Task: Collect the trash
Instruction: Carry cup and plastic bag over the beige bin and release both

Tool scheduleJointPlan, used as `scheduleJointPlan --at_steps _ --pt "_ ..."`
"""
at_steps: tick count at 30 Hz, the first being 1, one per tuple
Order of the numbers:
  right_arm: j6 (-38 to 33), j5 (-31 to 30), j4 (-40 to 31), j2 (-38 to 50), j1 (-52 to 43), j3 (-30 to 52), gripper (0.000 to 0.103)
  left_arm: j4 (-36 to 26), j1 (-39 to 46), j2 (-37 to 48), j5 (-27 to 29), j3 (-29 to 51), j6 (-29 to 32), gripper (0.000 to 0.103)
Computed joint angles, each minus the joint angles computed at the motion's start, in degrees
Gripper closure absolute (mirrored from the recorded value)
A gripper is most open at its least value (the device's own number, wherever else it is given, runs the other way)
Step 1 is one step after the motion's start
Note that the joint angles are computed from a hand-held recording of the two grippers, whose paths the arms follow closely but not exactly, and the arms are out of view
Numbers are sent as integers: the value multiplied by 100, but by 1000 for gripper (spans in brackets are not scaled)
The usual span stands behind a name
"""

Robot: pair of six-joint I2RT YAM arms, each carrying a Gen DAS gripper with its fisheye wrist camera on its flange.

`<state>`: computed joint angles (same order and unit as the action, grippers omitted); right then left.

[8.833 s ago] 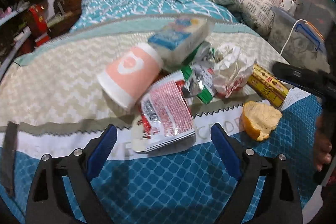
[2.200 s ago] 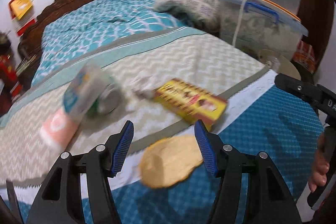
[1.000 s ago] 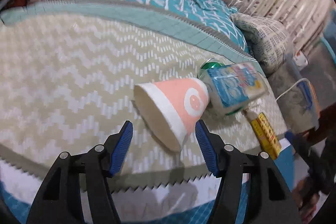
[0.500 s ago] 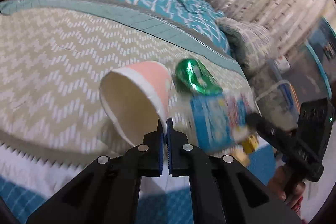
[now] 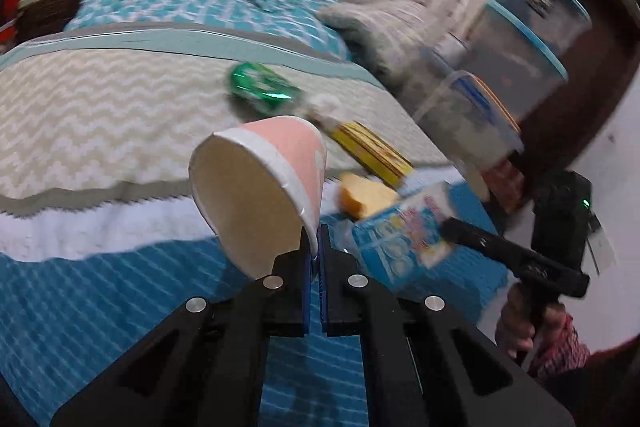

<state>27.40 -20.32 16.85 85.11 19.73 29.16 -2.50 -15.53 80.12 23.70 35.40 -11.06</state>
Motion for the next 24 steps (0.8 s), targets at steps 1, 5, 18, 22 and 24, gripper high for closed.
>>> scheduleJointPlan --at_steps 1,5,18,22,24 --pt "89 -84 38 -196 -232 -240 70 25 -174 42 39 25 -43 100" --pt "374 -732 409 -756 -1469 -1001 70 99 -911 442 -59 393 -140 100" --pt "-96 -1987 1142 184 -4432 -1379 71 -1144 -2818 3560 -644 3838 93 100" --pt "-307 -2360 1253 574 -5179 -1220 71 -1951 -2992 4481 -730 5158 272 100" --pt "-407 -2549 1251 739 -5637 -1053 71 -2363 -3063 4888 -775 5900 363 100"
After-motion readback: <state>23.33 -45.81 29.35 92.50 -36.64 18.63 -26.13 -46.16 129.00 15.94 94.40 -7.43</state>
